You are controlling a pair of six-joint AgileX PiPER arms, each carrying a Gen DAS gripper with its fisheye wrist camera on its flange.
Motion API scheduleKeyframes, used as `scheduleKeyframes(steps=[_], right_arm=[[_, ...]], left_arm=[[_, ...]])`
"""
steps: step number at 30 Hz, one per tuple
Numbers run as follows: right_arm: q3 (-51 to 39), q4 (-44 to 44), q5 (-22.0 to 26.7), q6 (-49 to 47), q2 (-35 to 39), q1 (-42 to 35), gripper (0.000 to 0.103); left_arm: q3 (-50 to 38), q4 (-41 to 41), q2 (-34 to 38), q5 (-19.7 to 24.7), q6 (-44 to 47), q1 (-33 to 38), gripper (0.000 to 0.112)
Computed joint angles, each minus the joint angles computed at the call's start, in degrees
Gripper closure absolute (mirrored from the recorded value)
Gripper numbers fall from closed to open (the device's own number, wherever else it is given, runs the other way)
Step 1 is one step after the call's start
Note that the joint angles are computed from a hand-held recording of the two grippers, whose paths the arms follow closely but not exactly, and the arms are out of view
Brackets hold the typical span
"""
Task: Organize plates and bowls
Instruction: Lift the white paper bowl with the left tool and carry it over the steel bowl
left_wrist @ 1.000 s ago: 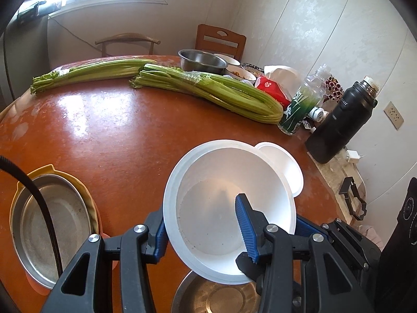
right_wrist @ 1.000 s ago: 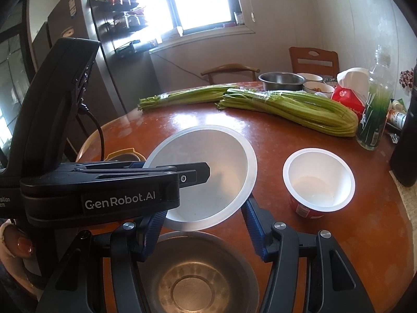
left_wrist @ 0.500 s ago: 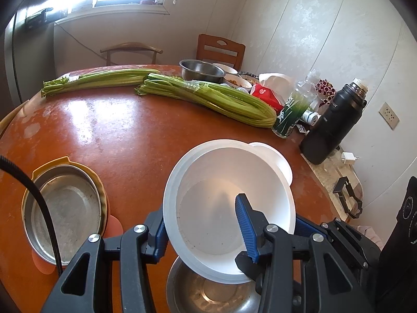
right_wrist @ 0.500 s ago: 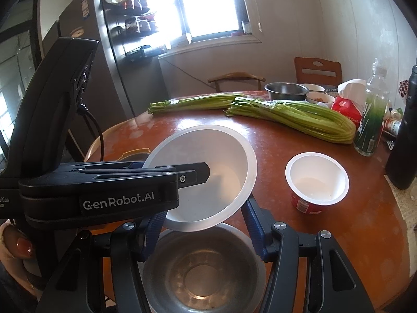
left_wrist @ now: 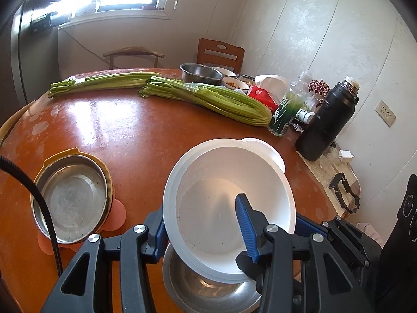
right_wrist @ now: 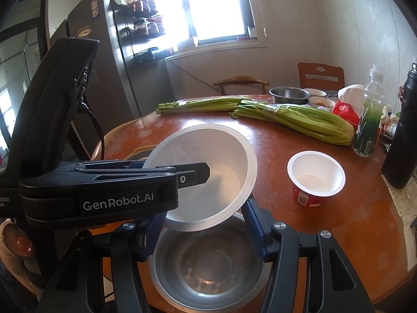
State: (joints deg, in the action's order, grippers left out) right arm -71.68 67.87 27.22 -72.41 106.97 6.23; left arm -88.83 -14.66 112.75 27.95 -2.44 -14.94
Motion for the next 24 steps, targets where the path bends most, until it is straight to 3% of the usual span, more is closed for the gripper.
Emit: scheduleKeyframes(steps=[11, 24], right_arm=[[5.6, 6.0, 0.7, -8.1, -2.3, -1.2, 0.043], [9.3, 6.4, 1.8, -10.8, -2.2, -2.4, 0.043]], left_arm=[[6.8, 2.5, -3.1, -4.3, -3.4, -2.1, 0.065], [10.5, 5.6, -2.0, -7.2, -8.3, -4.1, 0.065]])
